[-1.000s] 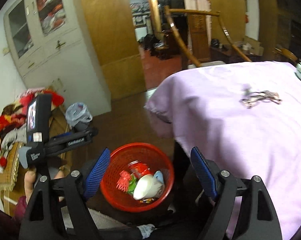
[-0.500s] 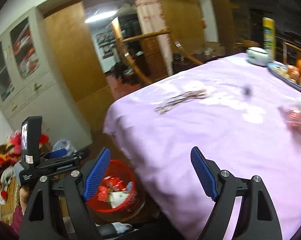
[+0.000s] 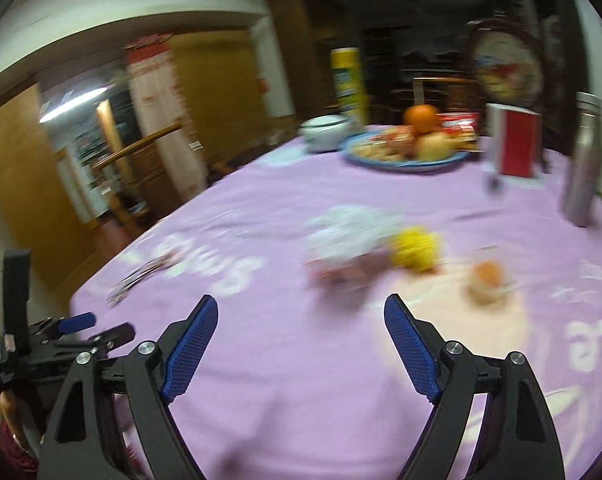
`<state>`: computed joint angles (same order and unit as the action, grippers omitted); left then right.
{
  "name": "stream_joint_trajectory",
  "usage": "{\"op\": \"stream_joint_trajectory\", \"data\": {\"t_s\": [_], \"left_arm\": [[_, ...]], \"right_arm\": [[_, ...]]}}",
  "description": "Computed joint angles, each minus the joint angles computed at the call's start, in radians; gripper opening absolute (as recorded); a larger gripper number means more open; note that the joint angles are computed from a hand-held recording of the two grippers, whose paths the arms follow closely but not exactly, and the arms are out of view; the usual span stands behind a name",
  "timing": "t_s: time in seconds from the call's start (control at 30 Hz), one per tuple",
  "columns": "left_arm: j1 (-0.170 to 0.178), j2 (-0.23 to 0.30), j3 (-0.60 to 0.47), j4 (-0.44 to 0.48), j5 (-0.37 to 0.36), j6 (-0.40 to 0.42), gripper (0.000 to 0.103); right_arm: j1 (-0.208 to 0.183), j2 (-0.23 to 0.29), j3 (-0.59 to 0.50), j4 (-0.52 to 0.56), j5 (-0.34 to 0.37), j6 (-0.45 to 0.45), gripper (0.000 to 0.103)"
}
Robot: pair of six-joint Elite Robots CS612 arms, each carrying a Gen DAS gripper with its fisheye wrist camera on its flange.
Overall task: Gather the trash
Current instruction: 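Move both grippers back over the table toward the clear plastic bag, then grasp the clear plastic bag with the left gripper while the right gripper grasps the yellow fluffy item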
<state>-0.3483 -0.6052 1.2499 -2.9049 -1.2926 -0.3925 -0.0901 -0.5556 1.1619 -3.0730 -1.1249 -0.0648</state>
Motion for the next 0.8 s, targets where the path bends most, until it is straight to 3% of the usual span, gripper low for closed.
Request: {"op": "stream_joint_trajectory", "data": {"t_s": [0.2,0.33,0.43,0.57,0.67,0.8], "left_arm": [[-0.024,0.088,-0.195,0.082,-0.045,0.116,0.096],[-0.034,0.14,-0.309,0.128,-0.06,0.163,0.096],[-0.035,0.188,-0.41,0.186,-0.088,0.181,0.096],[-0.032,0.253,-0.55,0.274,-0.149,0.194,0.096],[-0.032,0.309,-0.666,0.342,-0.198,0.202,0.096],[-0.03,0.35,-0.744,0.348,-0.269,0.206,0.096]], "right_arm": [[-0.021,0.063,-0.122,0.029,-0.166,0.054,0.087],[-0.035,0.091,-0.158,0.04,-0.23,0.121,0.088],[-0.049,0.098,-0.178,0.08,-0.203,0.177,0.088],[-0.052,0.101,-0.18,0.065,-0.269,0.224,0.089],[-0.061,0.104,-0.185,0.082,-0.247,0.269,0.089],[-0.066,0.111,-0.2,0.137,-0.213,0.286,0.089]]}}
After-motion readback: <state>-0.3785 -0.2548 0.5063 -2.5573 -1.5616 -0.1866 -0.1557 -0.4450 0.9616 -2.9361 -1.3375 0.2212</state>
